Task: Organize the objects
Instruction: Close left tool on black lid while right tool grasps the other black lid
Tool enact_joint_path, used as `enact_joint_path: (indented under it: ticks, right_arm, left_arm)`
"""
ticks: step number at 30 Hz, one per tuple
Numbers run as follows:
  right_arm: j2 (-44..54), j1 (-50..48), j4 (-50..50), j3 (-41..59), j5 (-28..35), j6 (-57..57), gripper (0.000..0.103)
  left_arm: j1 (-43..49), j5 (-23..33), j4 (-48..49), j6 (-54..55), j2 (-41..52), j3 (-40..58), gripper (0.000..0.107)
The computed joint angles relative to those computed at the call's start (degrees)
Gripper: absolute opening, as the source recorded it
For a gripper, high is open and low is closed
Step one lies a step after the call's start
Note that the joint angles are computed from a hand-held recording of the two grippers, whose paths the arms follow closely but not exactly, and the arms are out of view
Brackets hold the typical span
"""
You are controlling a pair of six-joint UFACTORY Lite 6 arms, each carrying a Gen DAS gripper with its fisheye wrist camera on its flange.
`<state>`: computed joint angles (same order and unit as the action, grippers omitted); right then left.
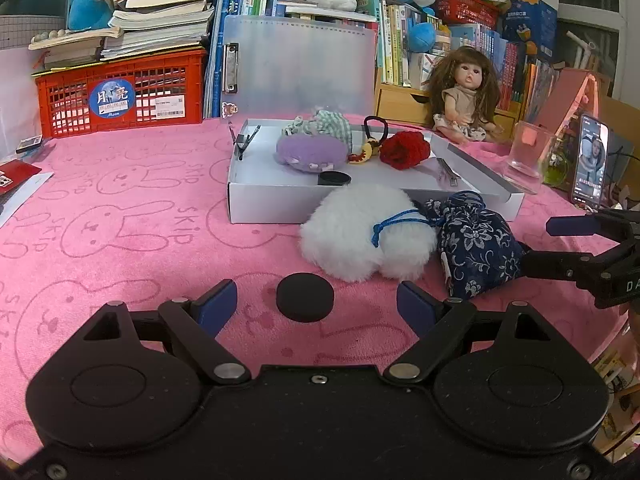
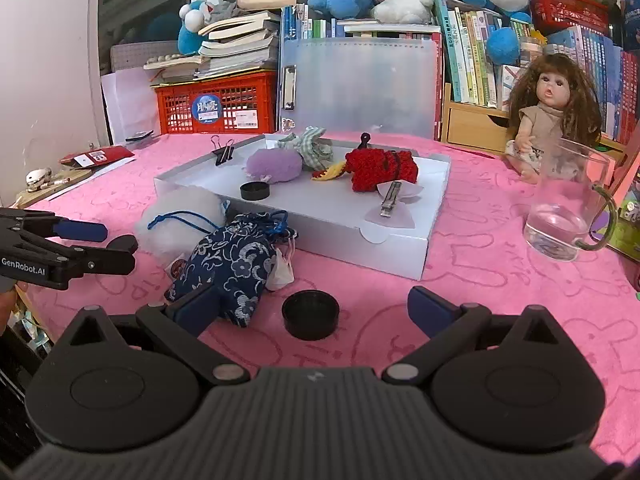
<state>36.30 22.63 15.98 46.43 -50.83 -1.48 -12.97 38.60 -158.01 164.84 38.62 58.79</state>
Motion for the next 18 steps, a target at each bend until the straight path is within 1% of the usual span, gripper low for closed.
enact_joint_path:
  ticks: [4,10,16,18]
  right_arm:
    - [0.25,0.30,-0.05,0.28,0.36,-0.83,0.103]
    - [0.72,1.17,1.06,0.81,0.69,-3.12,0.103]
    - [0.56,0.98,0.04,0.82,1.23,-2.59,0.099]
    - [0.54,1.03,0.05,0.78,1.28,-2.67,0.098]
  left_arm:
    - [0.00,0.23,-0.19,0.38,-0.08,-0.23,0.085]
    - [-1.13,2.36,-4.09,4.20,-0.44,-2.27,0.082]
    - [-2.02,4.02,-6.56,7.36,-0.64,-3.66,0.074]
    - [-1.92,4.40,-6.51,7.10,-0.62,-3.76,0.067]
